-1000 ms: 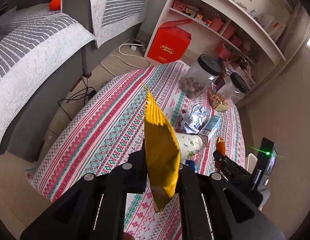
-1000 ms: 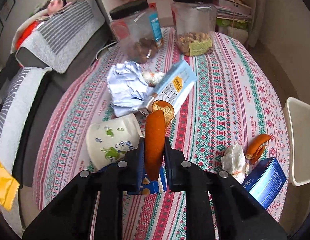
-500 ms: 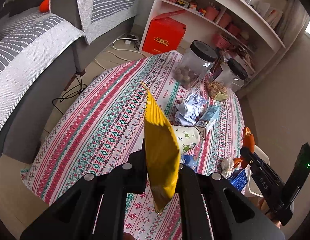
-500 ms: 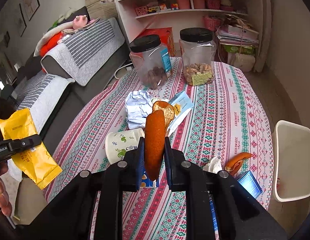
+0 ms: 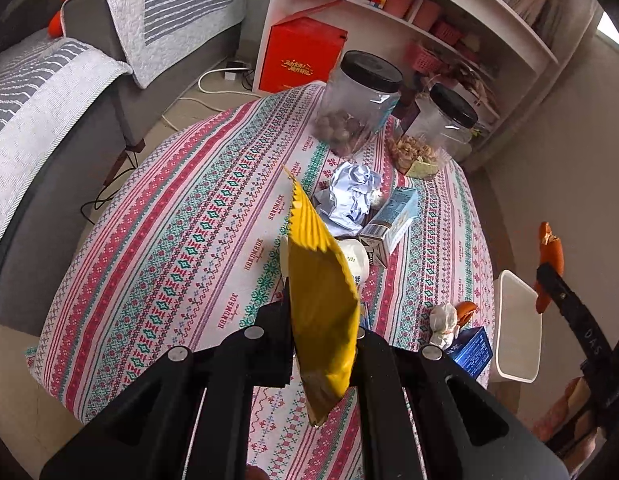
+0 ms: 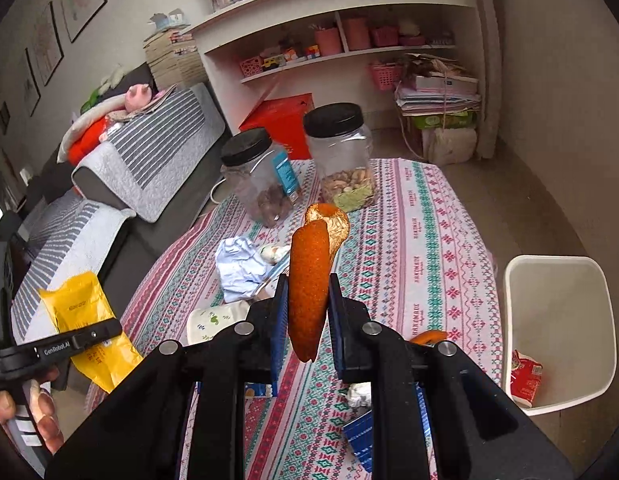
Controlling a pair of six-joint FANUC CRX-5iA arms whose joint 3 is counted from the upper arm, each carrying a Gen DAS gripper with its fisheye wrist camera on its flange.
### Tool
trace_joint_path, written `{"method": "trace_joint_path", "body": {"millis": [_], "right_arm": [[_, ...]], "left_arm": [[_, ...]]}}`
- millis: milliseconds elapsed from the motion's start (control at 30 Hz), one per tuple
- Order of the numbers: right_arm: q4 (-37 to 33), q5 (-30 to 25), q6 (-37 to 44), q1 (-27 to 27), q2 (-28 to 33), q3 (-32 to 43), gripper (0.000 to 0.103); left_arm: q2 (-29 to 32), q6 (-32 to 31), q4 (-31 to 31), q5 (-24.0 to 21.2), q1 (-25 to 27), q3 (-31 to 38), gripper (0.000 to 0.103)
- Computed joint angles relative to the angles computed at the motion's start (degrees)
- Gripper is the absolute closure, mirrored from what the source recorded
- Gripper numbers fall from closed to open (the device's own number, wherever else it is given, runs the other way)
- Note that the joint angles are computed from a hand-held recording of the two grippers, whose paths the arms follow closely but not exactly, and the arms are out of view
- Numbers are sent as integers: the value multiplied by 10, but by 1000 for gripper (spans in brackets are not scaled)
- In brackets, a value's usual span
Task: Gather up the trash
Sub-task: 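Carry the orange peel over the white bin and open the right gripper, then grasp the second orange peel piece with the right gripper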
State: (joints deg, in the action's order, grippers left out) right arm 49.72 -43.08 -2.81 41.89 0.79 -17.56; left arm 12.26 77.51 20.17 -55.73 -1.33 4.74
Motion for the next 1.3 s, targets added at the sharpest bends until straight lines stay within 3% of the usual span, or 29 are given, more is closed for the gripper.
{"method": "trace_joint_path", "body": {"millis": [267, 500, 567, 633, 733, 900, 1100, 1300], "right_arm": [[3, -83, -54, -24, -51, -45, 83], [-79, -137, -57, -53, -89, -62, 82], [-103, -144, -58, -64, -100, -68, 75], [-97, -159, -87, -68, -115, -84, 58], [-87, -182, -116, -68, -141, -107, 42], [-100, -169, -103, -68, -163, -121, 32], [-174, -114, -12, -81, -108, -73, 31], [-243, -127, 126, -95, 28, 39, 32]], "left_arm": [[7, 1, -1, 5, -21, 4, 95], [12, 3, -11, 12, -43, 6, 95], [14, 6, -13, 15, -51, 7, 95], [17, 9, -14, 19, -59, 8, 95], [21, 11, -9, 27, -73, 7, 95], [28, 10, 6, 28, -94, 5, 94], [25, -2, 28, 29, -102, -7, 94], [21, -16, 59, 17, -74, -16, 94]]}}
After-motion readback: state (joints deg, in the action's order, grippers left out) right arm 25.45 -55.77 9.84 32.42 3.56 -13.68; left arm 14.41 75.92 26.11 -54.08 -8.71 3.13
